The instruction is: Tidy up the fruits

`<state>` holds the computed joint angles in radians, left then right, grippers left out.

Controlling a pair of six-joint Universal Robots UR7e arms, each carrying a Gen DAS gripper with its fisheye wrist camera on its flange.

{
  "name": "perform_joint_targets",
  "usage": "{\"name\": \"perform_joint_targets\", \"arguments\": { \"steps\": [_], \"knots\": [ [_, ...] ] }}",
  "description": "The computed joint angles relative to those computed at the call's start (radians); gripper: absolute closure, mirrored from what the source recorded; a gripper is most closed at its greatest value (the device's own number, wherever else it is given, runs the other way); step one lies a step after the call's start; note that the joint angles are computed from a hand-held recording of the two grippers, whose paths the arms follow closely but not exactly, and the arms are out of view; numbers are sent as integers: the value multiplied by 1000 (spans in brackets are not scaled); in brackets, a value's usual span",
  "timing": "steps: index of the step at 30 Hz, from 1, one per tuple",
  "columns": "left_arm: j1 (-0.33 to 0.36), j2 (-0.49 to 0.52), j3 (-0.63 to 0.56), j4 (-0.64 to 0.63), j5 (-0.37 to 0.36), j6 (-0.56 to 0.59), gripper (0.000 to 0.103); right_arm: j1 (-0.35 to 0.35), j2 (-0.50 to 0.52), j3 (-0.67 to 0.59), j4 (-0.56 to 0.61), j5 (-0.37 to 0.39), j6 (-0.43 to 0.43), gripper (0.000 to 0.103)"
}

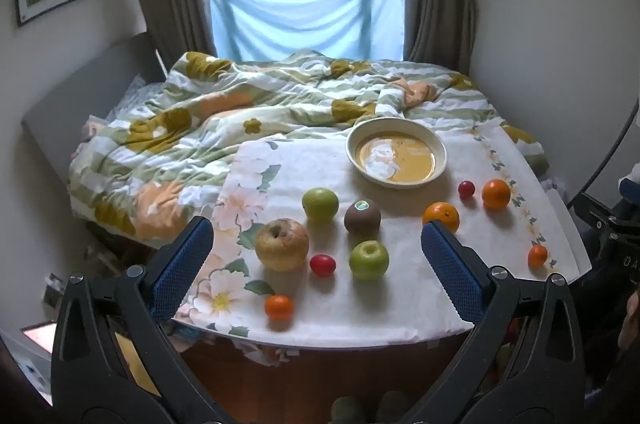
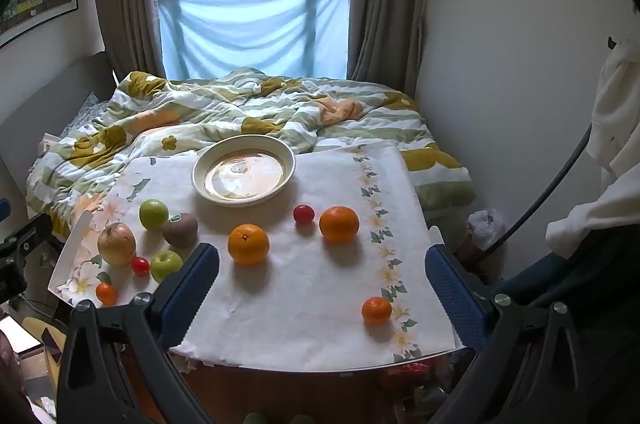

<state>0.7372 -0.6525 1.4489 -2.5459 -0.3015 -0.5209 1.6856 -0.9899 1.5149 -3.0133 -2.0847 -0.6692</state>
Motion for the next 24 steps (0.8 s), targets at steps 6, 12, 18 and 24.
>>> {"name": "perform_joint_targets", "arguments": {
  "steps": [6,12,18,24],
  "knots": [
    [0,-2,5,-7,2,3,0,4,3,0,-3,-2,2,0],
    [0,-1,5,-10,2,6,0,3,4,2,-6,1,2,0],
    [0,0,2,-6,2,5,0,2,2,3,-3,4,4,0],
    [-1,-3,5,-1,3,-3,0,11,6,10,-8,2,5,0]
  ]
}}
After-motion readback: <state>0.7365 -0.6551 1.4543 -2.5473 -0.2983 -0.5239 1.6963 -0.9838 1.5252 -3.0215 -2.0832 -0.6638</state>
